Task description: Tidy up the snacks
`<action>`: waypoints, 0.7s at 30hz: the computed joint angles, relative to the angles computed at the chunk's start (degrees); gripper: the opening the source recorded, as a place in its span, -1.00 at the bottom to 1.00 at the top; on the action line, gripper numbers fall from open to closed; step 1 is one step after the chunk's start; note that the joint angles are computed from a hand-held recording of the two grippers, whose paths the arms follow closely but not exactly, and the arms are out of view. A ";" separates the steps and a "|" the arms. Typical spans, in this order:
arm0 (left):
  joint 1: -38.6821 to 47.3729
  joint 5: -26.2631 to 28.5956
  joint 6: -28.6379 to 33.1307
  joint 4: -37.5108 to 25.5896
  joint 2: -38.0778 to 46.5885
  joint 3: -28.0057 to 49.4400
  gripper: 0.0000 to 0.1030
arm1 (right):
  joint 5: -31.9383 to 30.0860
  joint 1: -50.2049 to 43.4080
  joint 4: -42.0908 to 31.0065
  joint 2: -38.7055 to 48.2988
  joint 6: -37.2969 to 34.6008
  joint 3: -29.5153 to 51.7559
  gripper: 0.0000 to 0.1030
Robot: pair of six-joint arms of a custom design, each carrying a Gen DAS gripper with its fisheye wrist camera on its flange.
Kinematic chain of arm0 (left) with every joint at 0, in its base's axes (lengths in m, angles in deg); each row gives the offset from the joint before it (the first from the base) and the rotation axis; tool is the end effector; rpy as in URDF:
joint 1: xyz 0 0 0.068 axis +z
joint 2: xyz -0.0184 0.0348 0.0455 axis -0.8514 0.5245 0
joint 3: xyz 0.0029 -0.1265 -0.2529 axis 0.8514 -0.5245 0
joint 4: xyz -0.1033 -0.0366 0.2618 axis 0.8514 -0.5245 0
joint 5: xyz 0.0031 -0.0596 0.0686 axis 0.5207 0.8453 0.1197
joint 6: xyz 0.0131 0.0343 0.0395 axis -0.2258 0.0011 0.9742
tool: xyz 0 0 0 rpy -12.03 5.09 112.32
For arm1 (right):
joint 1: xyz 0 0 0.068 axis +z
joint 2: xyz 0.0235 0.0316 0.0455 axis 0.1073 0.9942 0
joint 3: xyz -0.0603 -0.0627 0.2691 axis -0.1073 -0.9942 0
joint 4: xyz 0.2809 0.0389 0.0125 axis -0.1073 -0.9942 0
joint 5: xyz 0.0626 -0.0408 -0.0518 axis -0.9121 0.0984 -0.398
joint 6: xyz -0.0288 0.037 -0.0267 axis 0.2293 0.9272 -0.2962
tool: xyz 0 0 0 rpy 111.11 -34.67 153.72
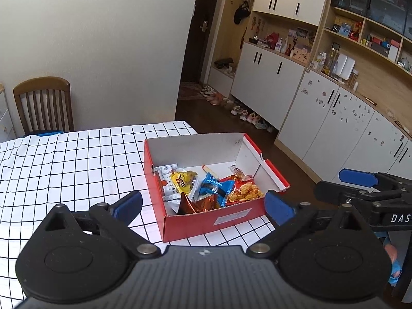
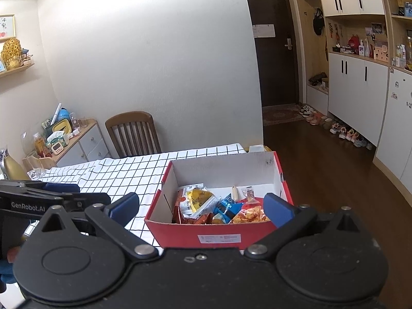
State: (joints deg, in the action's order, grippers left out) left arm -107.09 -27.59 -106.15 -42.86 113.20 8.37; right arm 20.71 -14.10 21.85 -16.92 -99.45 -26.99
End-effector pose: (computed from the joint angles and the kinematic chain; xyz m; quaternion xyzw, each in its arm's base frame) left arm 0.1279 -0.1121 0.2474 -0.1286 0.8865 -0.0406 0.4427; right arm 0.2155 -0.0502 0.2406 -0.2624 0.8314 0.2205 0.4374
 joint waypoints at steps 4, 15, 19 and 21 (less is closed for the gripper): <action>-0.60 -0.44 -0.15 -0.24 -0.10 0.23 0.98 | -0.11 -0.26 -0.08 0.26 0.16 0.06 0.99; -1.64 -0.91 -0.84 -0.63 0.28 0.87 0.98 | -0.50 -0.65 -0.90 0.23 -0.72 0.00 0.99; -1.62 -0.71 -0.87 -0.54 0.37 0.91 0.98 | -0.73 -1.14 -1.70 0.29 -1.41 0.17 0.99; -1.74 -0.72 -1.09 -0.47 0.49 0.90 0.98 | -0.72 -1.28 -1.72 0.35 -1.57 0.18 0.99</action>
State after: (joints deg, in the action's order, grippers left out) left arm -108.83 -28.31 -107.24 -43.34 113.69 9.27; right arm 20.00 -15.38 20.14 -16.57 -101.02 -26.81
